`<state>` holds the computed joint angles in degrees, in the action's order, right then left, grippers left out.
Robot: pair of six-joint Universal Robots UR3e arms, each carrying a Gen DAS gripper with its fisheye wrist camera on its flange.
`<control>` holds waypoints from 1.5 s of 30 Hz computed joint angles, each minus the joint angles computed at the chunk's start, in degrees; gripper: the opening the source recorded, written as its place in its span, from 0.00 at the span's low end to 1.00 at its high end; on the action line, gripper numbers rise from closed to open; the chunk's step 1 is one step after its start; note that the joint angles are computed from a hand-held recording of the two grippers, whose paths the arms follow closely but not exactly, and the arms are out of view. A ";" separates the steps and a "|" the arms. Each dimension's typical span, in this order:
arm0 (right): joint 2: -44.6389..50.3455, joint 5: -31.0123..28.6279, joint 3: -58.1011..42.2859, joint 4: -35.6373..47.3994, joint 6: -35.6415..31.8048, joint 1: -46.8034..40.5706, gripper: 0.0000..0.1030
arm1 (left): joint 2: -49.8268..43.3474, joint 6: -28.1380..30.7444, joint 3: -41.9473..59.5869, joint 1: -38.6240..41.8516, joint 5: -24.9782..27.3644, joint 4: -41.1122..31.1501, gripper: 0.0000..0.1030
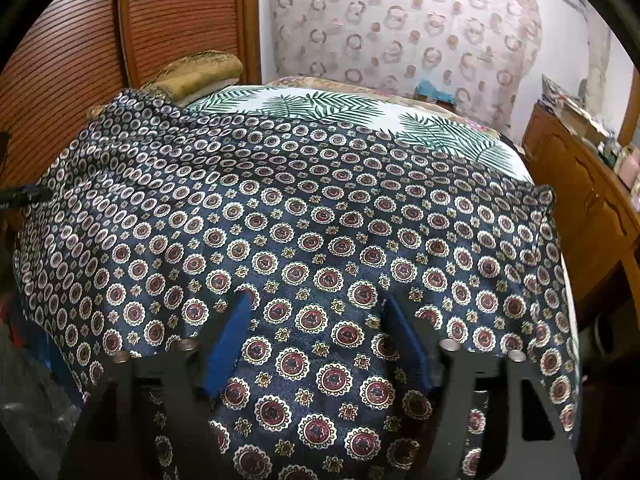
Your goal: Fold small clothes
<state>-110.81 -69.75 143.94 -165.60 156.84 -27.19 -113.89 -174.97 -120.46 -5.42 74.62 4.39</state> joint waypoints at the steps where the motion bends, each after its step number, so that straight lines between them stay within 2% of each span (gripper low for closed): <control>1: 0.18 0.49 1.23 -1.80 0.38 -0.36 0.77 | 0.55 -0.10 -0.77 0.16 -0.09 0.19 0.70; 7: -0.49 0.62 4.99 -6.49 1.23 -0.62 0.80 | 1.51 1.15 -3.41 -0.09 -0.10 2.13 0.69; 9: -2.64 1.87 5.96 -5.28 0.30 -2.18 0.81 | 1.80 1.46 -3.99 -0.27 -0.60 2.48 0.55; 13: -4.07 2.48 6.47 -4.23 -0.20 -2.98 0.82 | 2.16 1.82 -4.34 -0.24 -3.17 1.93 0.36; 15: -4.60 2.70 6.64 -3.81 -0.43 -3.22 0.82 | 2.02 1.76 -3.71 -0.67 -3.35 1.16 0.21; 18: -5.79 3.46 6.57 -2.31 -1.12 -4.10 0.82 | 2.02 1.77 -2.53 -0.37 -5.14 -1.16 0.12; 24: -6.74 4.12 6.54 -0.88 -1.82 -4.72 0.83 | 2.87 1.41 -0.88 -2.36 -5.30 -1.61 0.06; 32: -6.81 4.27 6.59 -0.82 -1.83 -4.74 0.84 | 5.60 -1.47 0.98 -4.49 -7.45 1.50 0.04; 45: -7.74 5.41 6.20 1.49 -3.40 -5.79 0.86 | -0.32 -2.20 15.80 -10.48 -7.67 -1.38 0.04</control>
